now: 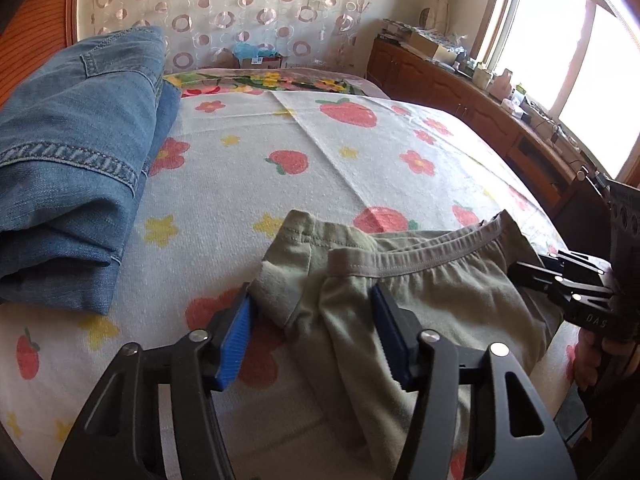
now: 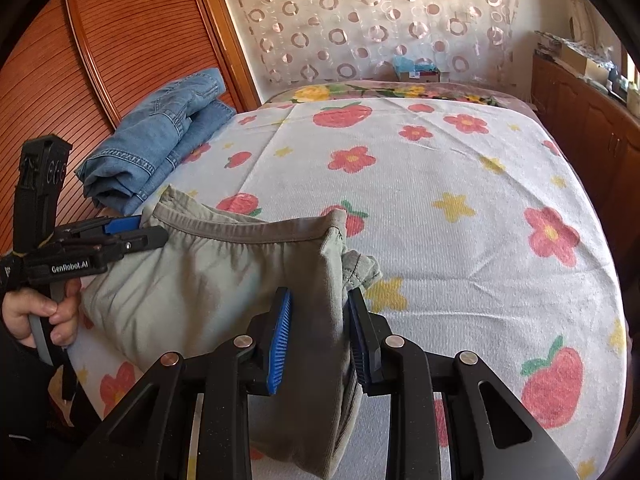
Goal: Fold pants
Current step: 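Grasp the folded shorts' edge with both grippers, then lift and carry the folded shorts with both grippers to the jeans stack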
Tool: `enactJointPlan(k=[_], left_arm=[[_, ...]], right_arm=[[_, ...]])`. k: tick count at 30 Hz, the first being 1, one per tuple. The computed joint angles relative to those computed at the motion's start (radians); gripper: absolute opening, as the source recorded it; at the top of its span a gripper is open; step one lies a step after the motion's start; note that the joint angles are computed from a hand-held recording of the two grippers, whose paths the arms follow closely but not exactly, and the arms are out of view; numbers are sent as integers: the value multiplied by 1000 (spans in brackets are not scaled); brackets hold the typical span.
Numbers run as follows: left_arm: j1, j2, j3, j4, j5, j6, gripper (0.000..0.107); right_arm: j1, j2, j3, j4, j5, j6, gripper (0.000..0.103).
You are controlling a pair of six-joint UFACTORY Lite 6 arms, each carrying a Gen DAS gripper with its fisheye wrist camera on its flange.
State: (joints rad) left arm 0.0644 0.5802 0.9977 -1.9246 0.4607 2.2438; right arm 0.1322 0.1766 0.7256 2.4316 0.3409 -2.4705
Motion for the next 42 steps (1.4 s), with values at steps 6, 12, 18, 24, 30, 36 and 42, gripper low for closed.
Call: enactJointPlan(k=[6,12,18,24,30,36,42], left_arm=[[-17,-11,-21,-33,23,44,33],[-39,-88,-92,-143,22,160,23],[-52,-167,-148,-172,27,199,19],[-56,-252,-212,-172,48,210,18],[-66,-307,-246,-173,61,216,16],[-46,-420,-305,-164,91,181,15],[-39,-550,-338,-95,100,102,15]], right_arm=[[5,1,-1,20,-1,-18,29],[4,2,-3,25,3,-25,29],[-9,0,-4,-9,12,4,29],[-22,1,-4,-43,16,47,13],[-16,-36,-35,-7,33,0,9],[-47,-151,-129,-23,91,14,9],[-56,-366,-208,-103,65,91,9]])
